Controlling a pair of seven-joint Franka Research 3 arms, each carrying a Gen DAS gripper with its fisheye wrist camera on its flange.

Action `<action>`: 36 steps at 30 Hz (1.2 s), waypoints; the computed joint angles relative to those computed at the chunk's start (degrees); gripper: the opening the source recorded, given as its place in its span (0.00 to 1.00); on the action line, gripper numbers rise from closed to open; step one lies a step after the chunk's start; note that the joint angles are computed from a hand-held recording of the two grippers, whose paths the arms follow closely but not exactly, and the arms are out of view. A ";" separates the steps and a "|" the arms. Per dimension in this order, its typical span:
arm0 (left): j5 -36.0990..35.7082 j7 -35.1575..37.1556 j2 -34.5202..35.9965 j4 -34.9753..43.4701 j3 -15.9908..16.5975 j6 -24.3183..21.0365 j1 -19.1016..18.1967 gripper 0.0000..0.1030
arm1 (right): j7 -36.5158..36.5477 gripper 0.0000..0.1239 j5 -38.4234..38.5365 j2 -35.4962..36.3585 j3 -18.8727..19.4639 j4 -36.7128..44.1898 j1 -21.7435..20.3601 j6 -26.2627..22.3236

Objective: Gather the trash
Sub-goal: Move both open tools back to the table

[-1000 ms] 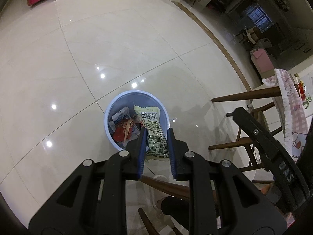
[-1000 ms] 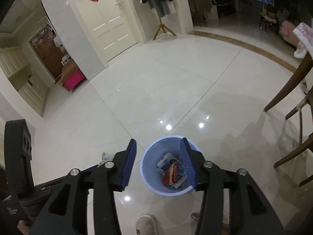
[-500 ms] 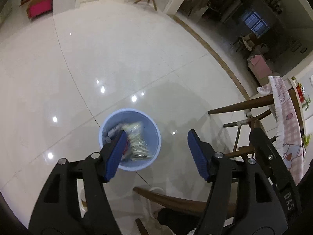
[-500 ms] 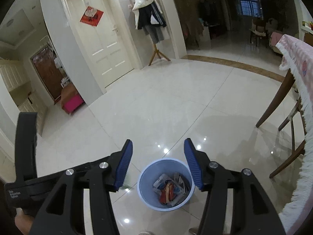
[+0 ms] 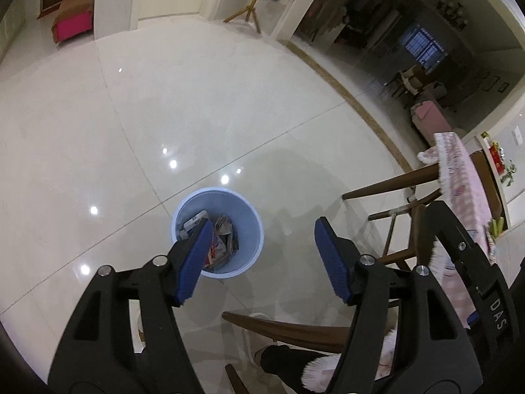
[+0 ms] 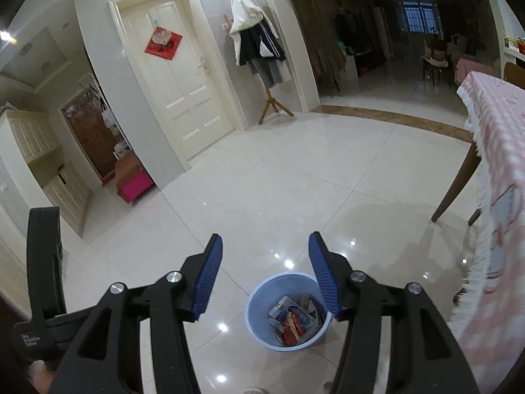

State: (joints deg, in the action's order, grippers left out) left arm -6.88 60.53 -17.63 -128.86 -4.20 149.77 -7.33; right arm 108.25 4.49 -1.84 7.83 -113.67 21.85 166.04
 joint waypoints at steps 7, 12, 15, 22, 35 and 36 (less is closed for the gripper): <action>3.50 -0.77 -3.80 2.51 -2.41 -0.08 -1.91 0.62 | -1.57 0.44 3.57 -10.26 -0.43 -5.75 -1.86 0.20; 3.28 1.73 -0.82 8.70 -4.00 -0.58 -6.12 0.62 | -0.20 0.47 3.17 -18.02 -0.26 -9.97 -6.66 -0.88; 3.03 2.73 3.19 13.98 -5.78 -1.39 -8.20 0.62 | -0.17 0.47 2.87 -22.80 -0.83 -12.88 -10.14 -2.08; 6.89 2.91 14.53 28.28 -11.06 -5.73 -11.57 0.62 | -0.18 0.48 2.46 -30.16 -3.26 -17.70 -19.17 -5.60; 19.32 -1.66 33.76 53.25 -13.16 -17.89 -19.59 0.65 | -7.55 0.50 3.50 -29.59 -8.57 -17.14 -25.58 -11.79; 19.92 -1.92 35.39 55.49 -12.93 -19.12 -20.27 0.65 | -7.86 0.50 3.27 -29.13 -8.50 -16.73 -26.03 -12.30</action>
State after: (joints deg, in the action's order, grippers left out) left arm 13.04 58.60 17.76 -73.37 -17.14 130.65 -27.60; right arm 100.39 7.76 -30.96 -0.67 -130.40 -4.17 153.74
